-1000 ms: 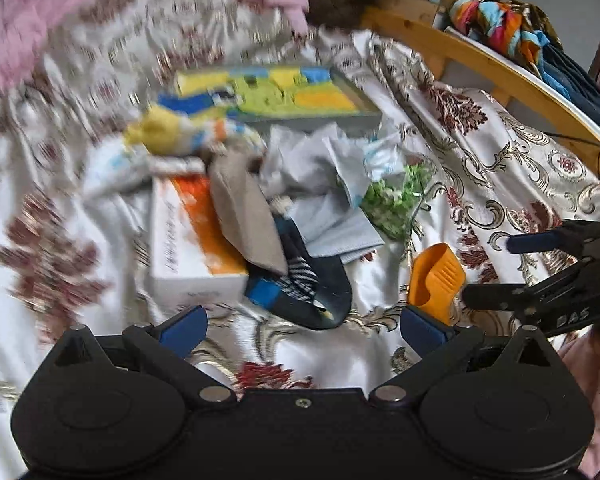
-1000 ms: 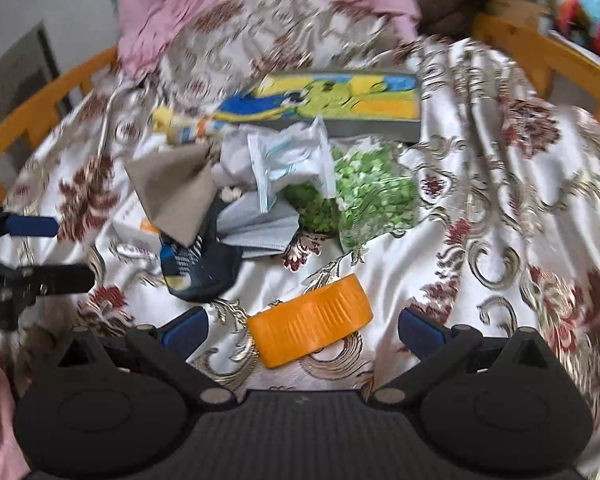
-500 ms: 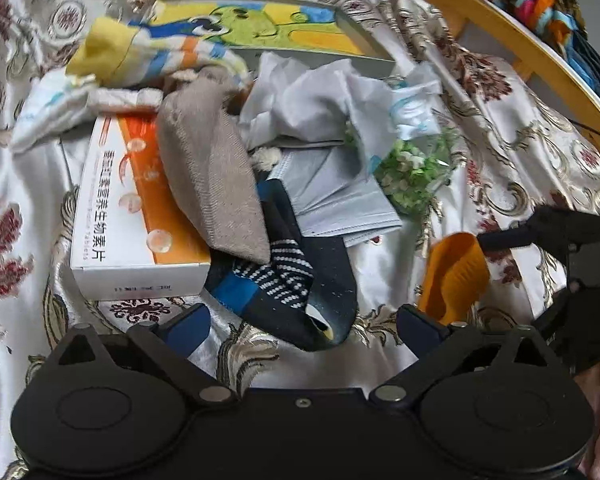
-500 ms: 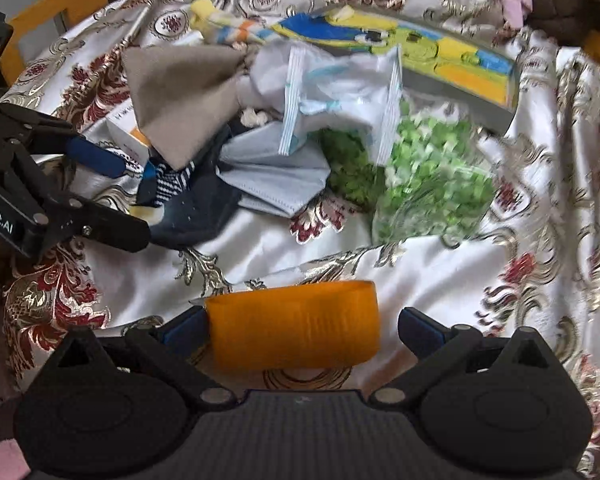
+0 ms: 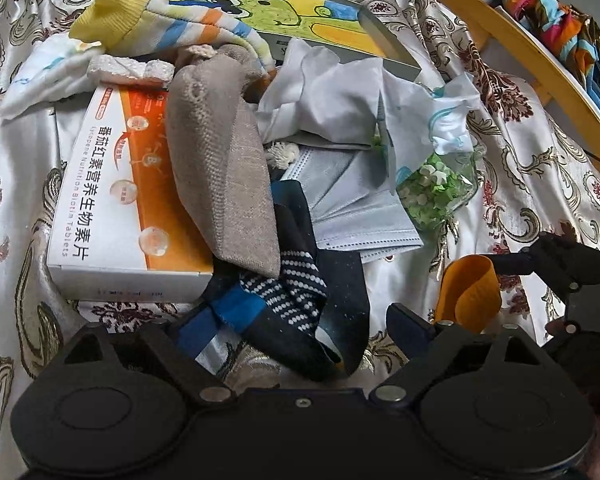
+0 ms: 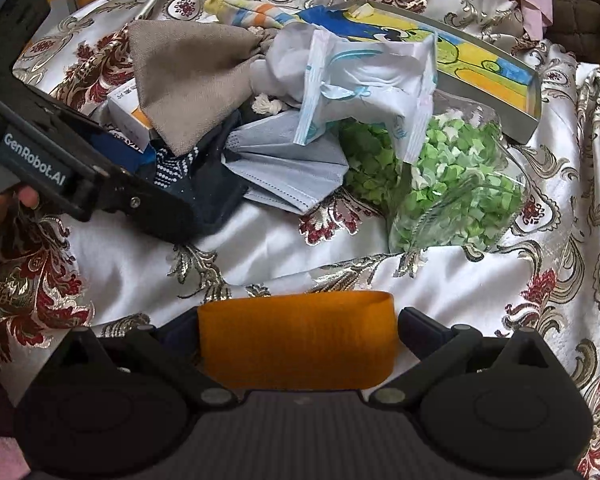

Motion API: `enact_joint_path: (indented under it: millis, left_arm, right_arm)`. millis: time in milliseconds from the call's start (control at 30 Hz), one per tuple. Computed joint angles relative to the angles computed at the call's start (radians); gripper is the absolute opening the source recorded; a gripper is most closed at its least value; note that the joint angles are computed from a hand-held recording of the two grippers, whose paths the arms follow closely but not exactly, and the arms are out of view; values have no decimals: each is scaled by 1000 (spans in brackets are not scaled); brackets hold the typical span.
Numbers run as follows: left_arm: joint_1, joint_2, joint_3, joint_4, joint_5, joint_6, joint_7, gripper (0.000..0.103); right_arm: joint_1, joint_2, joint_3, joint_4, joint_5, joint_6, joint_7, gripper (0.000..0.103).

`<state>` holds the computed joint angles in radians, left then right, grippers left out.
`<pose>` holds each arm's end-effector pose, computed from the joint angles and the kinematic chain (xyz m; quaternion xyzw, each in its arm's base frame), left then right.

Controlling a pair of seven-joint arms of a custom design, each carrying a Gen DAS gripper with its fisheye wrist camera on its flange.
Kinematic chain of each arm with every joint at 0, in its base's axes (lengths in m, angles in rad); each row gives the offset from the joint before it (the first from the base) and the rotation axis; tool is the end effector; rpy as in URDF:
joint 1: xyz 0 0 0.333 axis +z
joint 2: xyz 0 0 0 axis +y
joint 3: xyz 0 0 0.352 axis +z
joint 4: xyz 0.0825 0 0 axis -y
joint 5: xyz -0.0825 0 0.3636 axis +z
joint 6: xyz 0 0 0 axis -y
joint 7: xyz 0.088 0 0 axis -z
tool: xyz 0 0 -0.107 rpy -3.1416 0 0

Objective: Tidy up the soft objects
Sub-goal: 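Reach the right tool to the orange silicone strip while the left tool approaches the striped sock, then close the right tool on the orange strip while the left tool grasps the striped sock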

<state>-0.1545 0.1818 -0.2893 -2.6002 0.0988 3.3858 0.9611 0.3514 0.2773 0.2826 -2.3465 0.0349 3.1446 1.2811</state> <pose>0.4319 -0.2159 0.3188 -0.7015 0.6454 -0.2970 0.0570 0.4538 0.3230 0.3304 -0.9036 0.3366 -0.1180 0.2372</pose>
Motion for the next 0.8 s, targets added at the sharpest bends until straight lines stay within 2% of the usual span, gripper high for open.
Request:
enact_joint_path:
  millis: [167, 200, 267, 367, 433, 500, 533, 567, 600, 633, 667, 700, 767, 800]
  left_arm:
    - [-67, 14, 56, 16, -56, -10, 42, 87]
    - [-100, 11, 82, 18, -83, -14, 57, 86]
    - [-170, 5, 139, 19, -143, -25, 93, 76]
    - [-194, -3, 159, 18, -196, -42, 106, 66]
    - [-184, -6, 151, 17, -207, -47, 107, 63]
    - [-267, -10, 220, 16, -253, -56, 140, 61]
    - [-343, -12, 294, 18, -248, -66, 137, 58]
    - [-404, -13, 341, 22, -314, -80, 193, 54]
    - [-431, -17, 365, 24, -327, -92, 202, 53]
    - [-423, -22, 357, 24, -326, -98, 194, 50]
    - [-381, -27, 316, 23, -321, -102, 184, 47]
    - [-361, -34, 298, 19, -312, -107, 178, 46]
    - [-393, -43, 331, 20, -296, -125, 163, 39]
    - [-389, -47, 327, 19, -283, -129, 154, 38]
  right_arm:
    - [-24, 2, 22, 4, 13, -11, -9, 99]
    - [-32, 2, 31, 3, 18, -13, -16, 97]
    - [-23, 0, 24, -2, 19, 0, -14, 95]
    - [-58, -2, 63, -9, 35, 21, -23, 90]
    - [-98, -1, 104, -11, 49, 26, -33, 87]
    - [-115, -1, 121, -13, 52, 29, -38, 85]
    - [-115, -2, 121, -13, 51, 29, -38, 85]
    - [-113, -3, 119, -13, 50, 28, -38, 84]
    - [-112, -4, 119, -13, 50, 28, -37, 82]
    - [-118, -5, 126, -13, 52, 24, -40, 82]
    - [-122, -6, 129, -12, 54, 16, -41, 81]
    - [-124, -7, 130, -10, 58, 5, -43, 81]
    - [-135, -6, 142, -7, 77, -8, -56, 82]
    - [-149, -5, 155, -4, 91, -15, -66, 83]
